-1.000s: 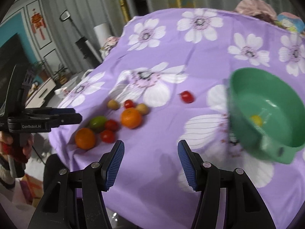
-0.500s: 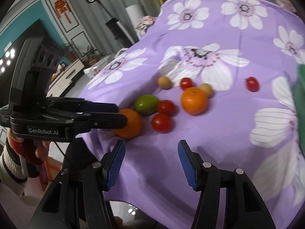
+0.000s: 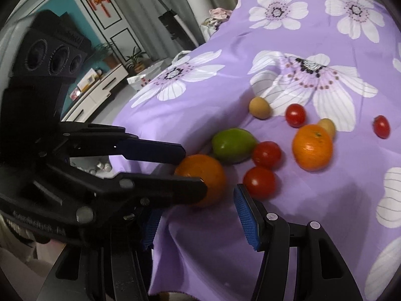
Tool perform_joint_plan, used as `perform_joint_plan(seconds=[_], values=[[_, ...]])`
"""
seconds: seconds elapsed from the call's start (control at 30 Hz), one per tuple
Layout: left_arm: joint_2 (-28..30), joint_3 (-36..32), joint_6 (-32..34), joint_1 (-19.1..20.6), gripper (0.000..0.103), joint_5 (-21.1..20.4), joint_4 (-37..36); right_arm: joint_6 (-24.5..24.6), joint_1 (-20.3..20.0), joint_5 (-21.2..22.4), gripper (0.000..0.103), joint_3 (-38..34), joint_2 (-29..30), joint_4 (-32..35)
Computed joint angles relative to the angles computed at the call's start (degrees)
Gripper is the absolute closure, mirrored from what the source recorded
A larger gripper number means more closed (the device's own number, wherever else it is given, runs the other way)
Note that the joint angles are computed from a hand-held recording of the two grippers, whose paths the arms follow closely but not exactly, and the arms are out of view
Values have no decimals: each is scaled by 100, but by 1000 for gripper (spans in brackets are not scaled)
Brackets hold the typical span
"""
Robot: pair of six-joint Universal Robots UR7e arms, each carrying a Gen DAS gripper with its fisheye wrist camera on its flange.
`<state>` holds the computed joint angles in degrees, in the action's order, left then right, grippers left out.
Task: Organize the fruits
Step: 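Close both grippers together around the large orange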
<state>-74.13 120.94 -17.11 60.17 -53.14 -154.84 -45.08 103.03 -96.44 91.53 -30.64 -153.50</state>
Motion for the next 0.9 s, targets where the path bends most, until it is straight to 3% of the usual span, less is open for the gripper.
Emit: perform_joint_plan(seconds=[0.1, 0.13, 0.33, 0.5, 0.9], values=[[33, -47, -15, 8, 59, 24, 61, 89, -8, 1, 48, -82, 81, -9], [42, -72, -30, 11, 59, 24, 119, 118, -14, -37, 54, -117, 108, 2], [80, -160, -55, 23, 57, 26, 304, 99, 12, -81, 55, -96, 125, -110], [88, -193, -223, 187, 60, -385, 250, 10, -18, -155, 55, 4, 31, -202], [222, -169, -97, 34, 62, -264, 102, 132, -81, -177, 55, 238, -127, -507]])
